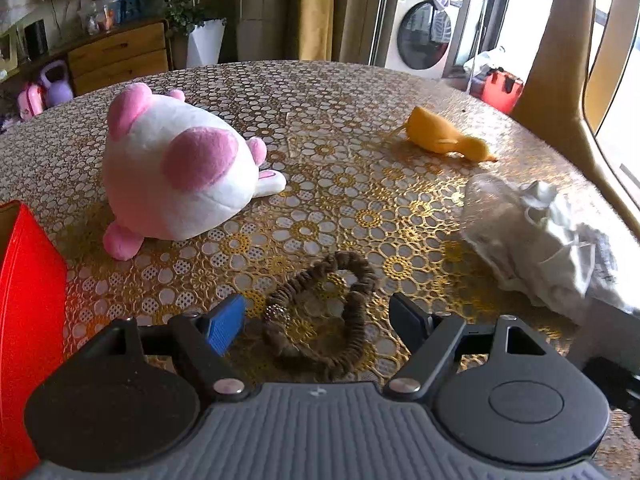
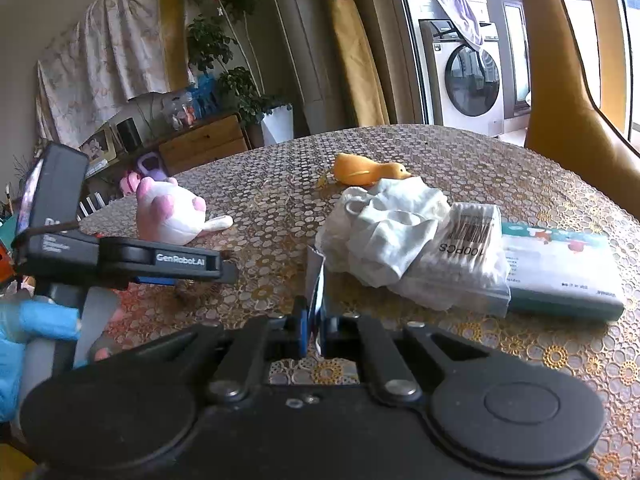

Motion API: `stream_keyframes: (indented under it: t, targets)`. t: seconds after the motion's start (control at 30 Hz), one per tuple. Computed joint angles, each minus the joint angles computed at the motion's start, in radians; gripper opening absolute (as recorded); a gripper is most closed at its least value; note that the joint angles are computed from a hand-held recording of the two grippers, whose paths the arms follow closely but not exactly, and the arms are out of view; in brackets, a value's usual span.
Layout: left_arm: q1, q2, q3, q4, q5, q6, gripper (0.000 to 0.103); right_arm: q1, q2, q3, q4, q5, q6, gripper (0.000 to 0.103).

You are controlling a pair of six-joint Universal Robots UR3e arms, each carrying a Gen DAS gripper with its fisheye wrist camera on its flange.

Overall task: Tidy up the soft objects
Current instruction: 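Lift the hair tie with the left tool while the right tool carries the sachet to the red tin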

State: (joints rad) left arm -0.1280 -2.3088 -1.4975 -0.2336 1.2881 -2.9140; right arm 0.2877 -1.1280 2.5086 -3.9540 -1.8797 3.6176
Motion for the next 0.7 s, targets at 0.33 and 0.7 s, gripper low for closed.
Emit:
stream_keyframes:
  t: [0.33, 0.7]
  targets:
    - [-0.041, -0.035, -0.002, 0.092, 0.062, 0.04, 0.055, -0.015, 0.013, 0.001, -0.008, 0.014, 0.002, 0.005]
    - [-0.016, 0.015, -0.05, 0.089, 0.03, 0.024, 0.018, -0.011, 0.005, 0.007, -0.006, 0.01, 0.004, 0.005]
